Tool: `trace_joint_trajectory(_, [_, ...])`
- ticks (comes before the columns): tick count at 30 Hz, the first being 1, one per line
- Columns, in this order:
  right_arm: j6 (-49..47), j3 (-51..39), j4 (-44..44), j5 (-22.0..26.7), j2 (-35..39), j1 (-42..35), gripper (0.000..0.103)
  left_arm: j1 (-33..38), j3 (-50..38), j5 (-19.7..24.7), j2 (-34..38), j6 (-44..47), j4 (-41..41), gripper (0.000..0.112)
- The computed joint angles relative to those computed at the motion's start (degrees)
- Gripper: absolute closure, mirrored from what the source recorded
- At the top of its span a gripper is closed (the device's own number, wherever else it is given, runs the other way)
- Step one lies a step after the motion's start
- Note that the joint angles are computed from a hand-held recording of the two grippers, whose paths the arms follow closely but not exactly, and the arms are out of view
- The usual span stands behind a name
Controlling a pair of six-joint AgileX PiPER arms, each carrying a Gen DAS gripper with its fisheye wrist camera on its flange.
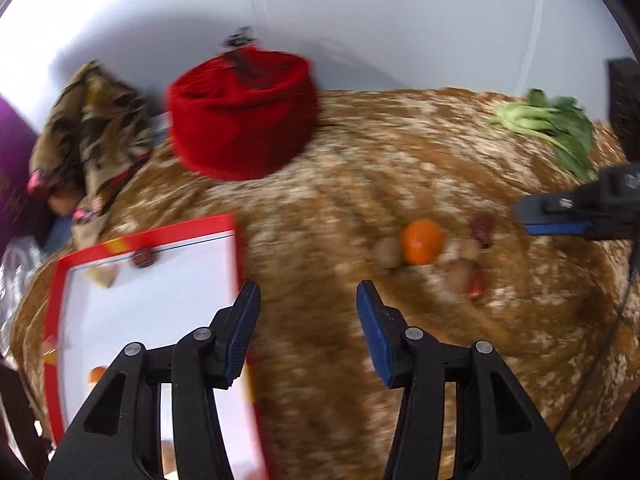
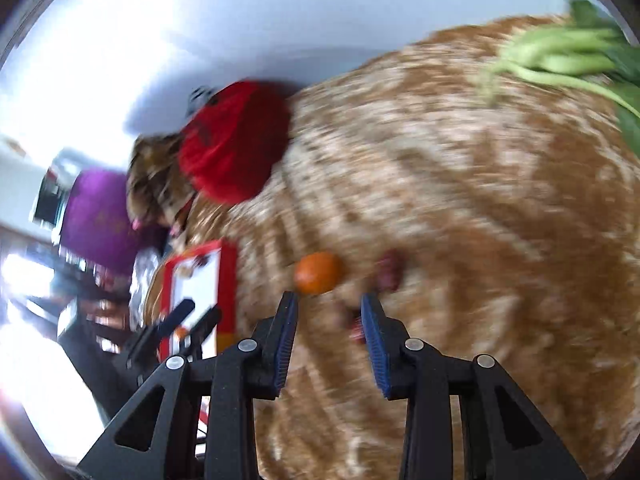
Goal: Organize fruits
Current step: 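Grasp a brown round nut with the left tool while the right grasps a red date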
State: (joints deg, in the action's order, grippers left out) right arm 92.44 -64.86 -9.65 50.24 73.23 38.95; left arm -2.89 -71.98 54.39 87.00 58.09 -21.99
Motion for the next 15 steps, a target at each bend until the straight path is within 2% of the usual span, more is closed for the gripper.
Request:
trace_joint_trajectory(2, [-2.64, 2.04, 3.24, -1.68, -0.34, -3.08, 0.068, -2.17, 1.48, 0.61, -0.71, 0.23, -0.66, 0.064])
trace_joint_trajectory(5, [-8.16, 4.35, 8.93, -4.27, -0.10, -6.48, 0.068, -6.46, 4.24, -0.96, -1.54, -0.39, 0.59, 0.064])
trace_joint_trajectory(12, [-13.04, 6.38, 14.01, -8.01, 3.49, -9.82, 0.068, -9.68, 7.48, -2.13, -1.29, 3.23, -1.16, 0.064])
trace_joint_trajectory(15, [-13.27, 6.30, 13.92, -7.57, 4.42, -10.01, 0.068, -10.92, 8.45, -3.19, -1.25, 3.88, -1.96, 0.064])
